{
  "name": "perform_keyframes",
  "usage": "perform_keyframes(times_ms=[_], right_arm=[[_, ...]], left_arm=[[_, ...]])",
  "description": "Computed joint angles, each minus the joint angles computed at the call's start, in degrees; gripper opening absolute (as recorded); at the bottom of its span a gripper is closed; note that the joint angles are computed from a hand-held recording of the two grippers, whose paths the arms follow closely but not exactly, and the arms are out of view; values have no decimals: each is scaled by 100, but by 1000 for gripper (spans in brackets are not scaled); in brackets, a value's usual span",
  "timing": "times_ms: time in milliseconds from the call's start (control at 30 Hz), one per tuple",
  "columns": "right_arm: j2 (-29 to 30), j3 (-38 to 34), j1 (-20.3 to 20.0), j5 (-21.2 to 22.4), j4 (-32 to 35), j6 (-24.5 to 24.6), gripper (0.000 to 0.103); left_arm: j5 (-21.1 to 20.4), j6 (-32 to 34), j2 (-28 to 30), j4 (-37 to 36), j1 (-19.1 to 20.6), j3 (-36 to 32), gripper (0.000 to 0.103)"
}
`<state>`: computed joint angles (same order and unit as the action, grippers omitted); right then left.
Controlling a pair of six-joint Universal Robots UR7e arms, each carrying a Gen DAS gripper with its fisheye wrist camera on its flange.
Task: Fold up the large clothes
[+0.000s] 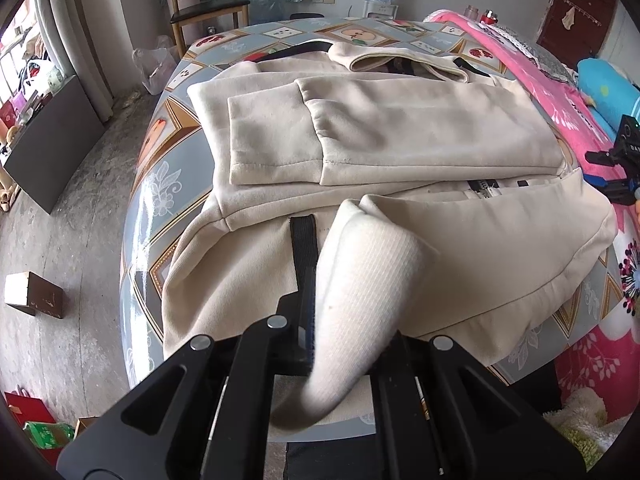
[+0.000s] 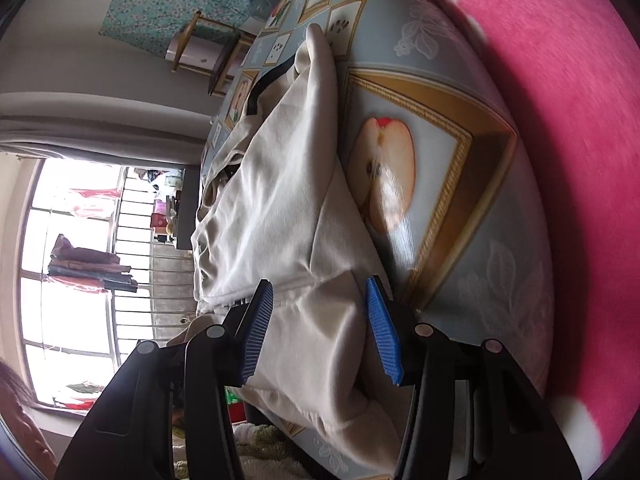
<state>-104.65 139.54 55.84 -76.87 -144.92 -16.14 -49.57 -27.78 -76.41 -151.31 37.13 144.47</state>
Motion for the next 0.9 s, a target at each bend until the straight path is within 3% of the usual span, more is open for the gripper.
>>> perform_keyframes(times_ms=[133, 367, 567, 700, 867, 900], right_arm=[[-120, 38, -36, -109, 360, -99, 48], [110, -27, 332, -626, 344, -135, 48], [118, 35, 1009, -1599, 171, -312, 48], [157, 139, 1461, -1925, -146, -554, 48], [603, 159, 1985, -3111, -853, -310, 47], [724, 173, 2080, -3359, -997, -298, 43]], left_arm=[[-53, 37, -17, -33, 40, -1, 5], [-94, 101, -18, -98, 81, 3, 5], [-130, 90, 4, -179, 103, 11, 5], [-132, 95, 4, -190, 103, 16, 5], [-130, 78, 8, -166, 106, 11, 5], [-132, 62, 7, -140, 100, 2, 5]])
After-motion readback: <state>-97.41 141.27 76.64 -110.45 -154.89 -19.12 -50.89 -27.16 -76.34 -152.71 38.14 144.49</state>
